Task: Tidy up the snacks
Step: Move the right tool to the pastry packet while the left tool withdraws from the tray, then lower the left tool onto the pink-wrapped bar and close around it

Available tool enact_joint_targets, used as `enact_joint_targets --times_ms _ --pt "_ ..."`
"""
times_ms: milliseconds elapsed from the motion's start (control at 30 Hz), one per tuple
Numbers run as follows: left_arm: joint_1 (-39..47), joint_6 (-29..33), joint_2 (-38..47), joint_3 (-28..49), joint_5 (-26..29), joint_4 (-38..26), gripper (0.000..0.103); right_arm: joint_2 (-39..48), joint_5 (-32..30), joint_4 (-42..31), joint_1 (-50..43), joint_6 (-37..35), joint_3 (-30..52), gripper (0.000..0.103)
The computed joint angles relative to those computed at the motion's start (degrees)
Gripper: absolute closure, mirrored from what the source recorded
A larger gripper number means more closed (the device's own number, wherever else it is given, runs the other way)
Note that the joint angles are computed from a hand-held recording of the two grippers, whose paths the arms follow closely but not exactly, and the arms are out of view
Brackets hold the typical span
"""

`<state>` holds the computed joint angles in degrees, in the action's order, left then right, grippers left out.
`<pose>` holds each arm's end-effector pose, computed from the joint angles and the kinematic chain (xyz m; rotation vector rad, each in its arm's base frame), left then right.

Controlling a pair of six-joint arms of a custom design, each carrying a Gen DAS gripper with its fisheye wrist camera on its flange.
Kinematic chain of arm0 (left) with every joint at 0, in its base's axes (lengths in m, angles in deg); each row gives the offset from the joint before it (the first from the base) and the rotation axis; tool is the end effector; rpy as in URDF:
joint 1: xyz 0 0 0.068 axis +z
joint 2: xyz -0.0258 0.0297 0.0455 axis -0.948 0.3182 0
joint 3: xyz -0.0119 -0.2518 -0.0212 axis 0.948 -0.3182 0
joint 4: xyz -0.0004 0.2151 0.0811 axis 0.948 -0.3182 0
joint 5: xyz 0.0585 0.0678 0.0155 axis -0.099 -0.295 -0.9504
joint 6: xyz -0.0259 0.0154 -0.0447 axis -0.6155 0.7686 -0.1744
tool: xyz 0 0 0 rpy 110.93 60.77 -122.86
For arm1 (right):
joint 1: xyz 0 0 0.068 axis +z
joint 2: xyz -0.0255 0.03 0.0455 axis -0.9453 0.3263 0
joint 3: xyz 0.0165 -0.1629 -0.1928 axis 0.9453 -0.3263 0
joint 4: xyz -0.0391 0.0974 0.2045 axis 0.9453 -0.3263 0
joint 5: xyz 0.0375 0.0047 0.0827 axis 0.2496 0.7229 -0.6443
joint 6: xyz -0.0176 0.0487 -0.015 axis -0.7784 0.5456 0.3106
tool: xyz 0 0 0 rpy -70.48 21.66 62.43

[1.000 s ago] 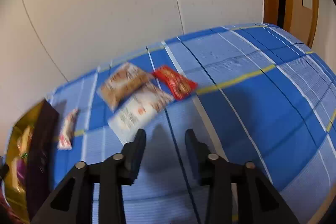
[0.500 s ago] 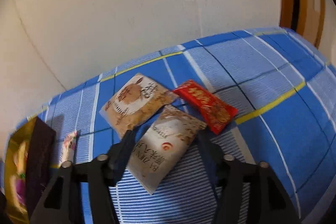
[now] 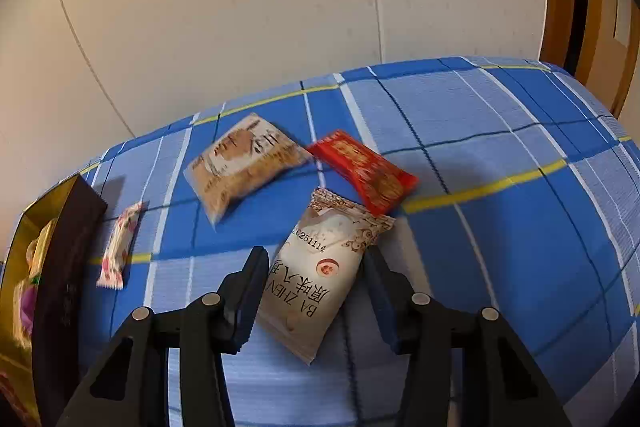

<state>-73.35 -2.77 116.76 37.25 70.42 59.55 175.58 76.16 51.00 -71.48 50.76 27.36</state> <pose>0.3119 -0.0193 0.0871 0.3596 2.1893 -0.2087 0.2675 -0.0088 0.0214 0.7241 2.2677 0.0404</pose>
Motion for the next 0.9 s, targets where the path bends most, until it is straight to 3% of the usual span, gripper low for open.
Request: enact_joint_targets --times_ms 267,567,767,867,900 --pt "-8.81 -0.48 -5.08 -0.71 -3.56 -5.93 0.006 -0.91 -0.43 4.12 -0.74 -2.9 -4.33 0.055" --pt "-22.04 -2.6 1.04 12.32 -12.87 -18.6 0.008 -2.31 -4.04 4.1 -3.28 -2.93 -6.2 0.056" --pt "-26.17 -3.61 11.45 25.93 -19.15 -27.2 0.026 -2.62 -6.28 5.25 -4.88 -4.19 -7.75 0.055" --pt "-27.02 -2.49 15.15 29.75 -21.22 -28.36 0.035 -2.32 -7.84 6.7 -5.85 -4.96 -8.64 0.055" --pt "-27.28 -2.29 16.73 31.21 -22.31 -28.5 0.043 -2.23 -8.14 7.07 -6.04 -5.1 -8.85 0.055"
